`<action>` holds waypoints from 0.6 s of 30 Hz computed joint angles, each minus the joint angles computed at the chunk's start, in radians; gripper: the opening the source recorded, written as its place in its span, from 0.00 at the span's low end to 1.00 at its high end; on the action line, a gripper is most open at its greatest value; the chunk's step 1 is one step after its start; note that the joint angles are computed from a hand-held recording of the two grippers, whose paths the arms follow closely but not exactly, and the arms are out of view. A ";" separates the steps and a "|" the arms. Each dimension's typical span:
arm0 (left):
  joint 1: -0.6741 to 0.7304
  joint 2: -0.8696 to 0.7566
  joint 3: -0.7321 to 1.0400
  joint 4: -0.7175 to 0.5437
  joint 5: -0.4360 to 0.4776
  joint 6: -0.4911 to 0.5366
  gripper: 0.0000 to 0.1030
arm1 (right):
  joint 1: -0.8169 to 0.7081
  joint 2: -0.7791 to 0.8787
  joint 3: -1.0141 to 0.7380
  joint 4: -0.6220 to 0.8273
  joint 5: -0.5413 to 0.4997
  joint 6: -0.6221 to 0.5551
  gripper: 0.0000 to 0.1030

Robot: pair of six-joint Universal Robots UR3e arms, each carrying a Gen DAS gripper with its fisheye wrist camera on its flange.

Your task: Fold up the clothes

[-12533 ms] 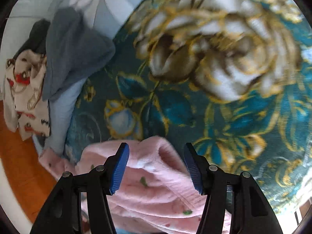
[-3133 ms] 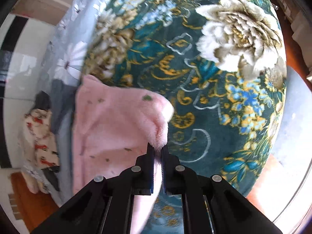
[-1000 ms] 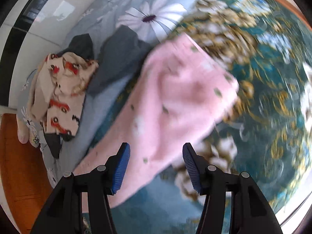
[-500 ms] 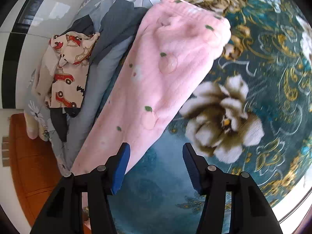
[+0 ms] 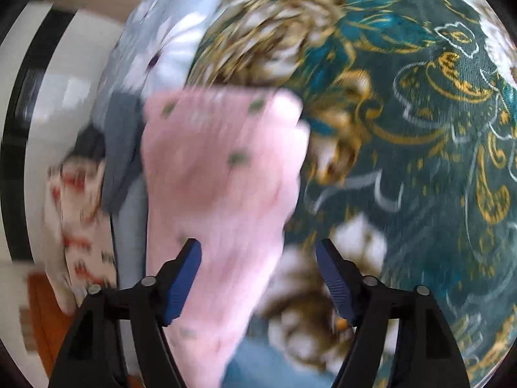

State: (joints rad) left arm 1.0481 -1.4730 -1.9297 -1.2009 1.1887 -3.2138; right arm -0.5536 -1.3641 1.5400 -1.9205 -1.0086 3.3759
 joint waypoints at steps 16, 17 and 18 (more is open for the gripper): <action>-0.142 -0.084 0.509 -0.233 -0.115 -0.079 0.13 | 0.065 0.344 -0.538 0.130 -0.001 0.084 0.16; -0.128 -0.066 0.525 -0.264 -0.126 -0.041 0.13 | 0.066 0.364 -0.625 0.192 0.021 0.052 0.16; -0.107 -0.039 0.519 -0.292 -0.128 -0.001 0.13 | 0.063 0.377 -0.703 0.252 0.043 0.016 0.16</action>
State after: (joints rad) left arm 0.9415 -1.5119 -1.4102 -1.4932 1.0603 -3.2146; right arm -0.4909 -0.9875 0.8366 -1.6683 -0.9660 3.3917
